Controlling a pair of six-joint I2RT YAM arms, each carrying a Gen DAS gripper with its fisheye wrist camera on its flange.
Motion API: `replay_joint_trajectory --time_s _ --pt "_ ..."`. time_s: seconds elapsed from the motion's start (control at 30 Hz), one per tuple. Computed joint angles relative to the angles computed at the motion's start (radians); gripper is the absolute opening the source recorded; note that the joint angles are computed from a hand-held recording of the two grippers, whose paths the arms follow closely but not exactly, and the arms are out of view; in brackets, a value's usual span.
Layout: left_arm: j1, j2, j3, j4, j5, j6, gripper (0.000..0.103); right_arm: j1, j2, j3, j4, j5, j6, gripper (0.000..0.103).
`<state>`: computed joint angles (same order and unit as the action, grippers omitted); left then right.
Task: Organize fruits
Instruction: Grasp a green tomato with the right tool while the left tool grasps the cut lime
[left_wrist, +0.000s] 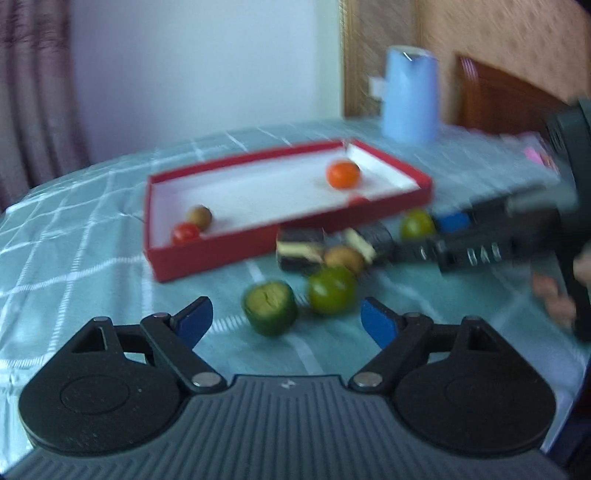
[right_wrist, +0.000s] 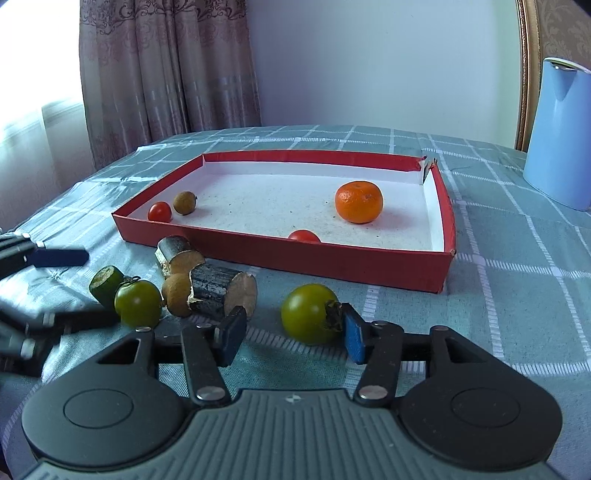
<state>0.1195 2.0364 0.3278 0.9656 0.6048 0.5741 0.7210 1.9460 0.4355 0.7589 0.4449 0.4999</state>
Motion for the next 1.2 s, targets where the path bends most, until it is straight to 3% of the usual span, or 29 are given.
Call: replay_joint_trajectory --time_s 0.07,0.2,0.33,0.5,0.67,0.7,0.73,0.77,0.8,0.87,0.97,1.07,1.2 --pt "-0.024 0.036 -0.016 0.104 -0.057 -0.034 0.086 -0.004 -0.001 -0.003 0.005 -0.004 0.001 0.053" --pt "-0.037 0.019 0.046 -0.009 -0.054 -0.029 0.084 -0.009 -0.001 -0.009 0.015 -0.008 0.008 0.053" --pt "-0.019 0.021 0.058 -0.037 -0.044 0.043 0.082 -0.005 0.000 -0.003 0.006 -0.005 0.005 0.055" --pt "0.023 -0.014 0.119 -0.205 0.020 0.165 0.081 -0.001 0.000 0.000 0.000 0.000 0.005 0.055" --pt "-0.009 0.012 0.165 -0.223 -0.023 0.131 0.081 -0.001 0.001 0.000 0.001 0.000 0.004 0.055" --pt "-0.004 0.015 0.155 -0.206 -0.010 0.135 0.069 -0.001 0.001 0.000 0.001 0.000 0.004 0.055" --pt "0.004 0.014 0.148 -0.211 0.014 0.148 0.049 -0.001 0.002 0.001 0.001 0.000 0.004 0.055" --pt "0.009 0.009 0.138 -0.216 0.031 0.158 0.040 0.001 0.004 0.002 0.000 0.002 0.004 0.055" --pt "0.006 0.010 0.114 -0.180 0.030 0.157 0.030 0.003 0.004 0.004 -0.004 0.006 0.004 0.055" --pt "-0.020 0.043 0.052 -0.016 -0.023 0.139 0.029 0.003 0.005 0.003 -0.001 0.005 0.005 0.055" --pt "-0.047 0.060 0.017 0.077 -0.076 0.077 0.029 -0.005 0.006 -0.007 0.021 -0.008 0.008 0.055" --pt "-0.083 0.057 -0.004 0.121 -0.157 -0.073 0.029 -0.003 0.006 -0.003 0.013 -0.002 0.007 0.055" --pt "-0.159 0.107 -0.048 0.283 -0.323 -0.221 0.037 0.000 0.004 -0.001 0.006 0.005 0.007 0.054"
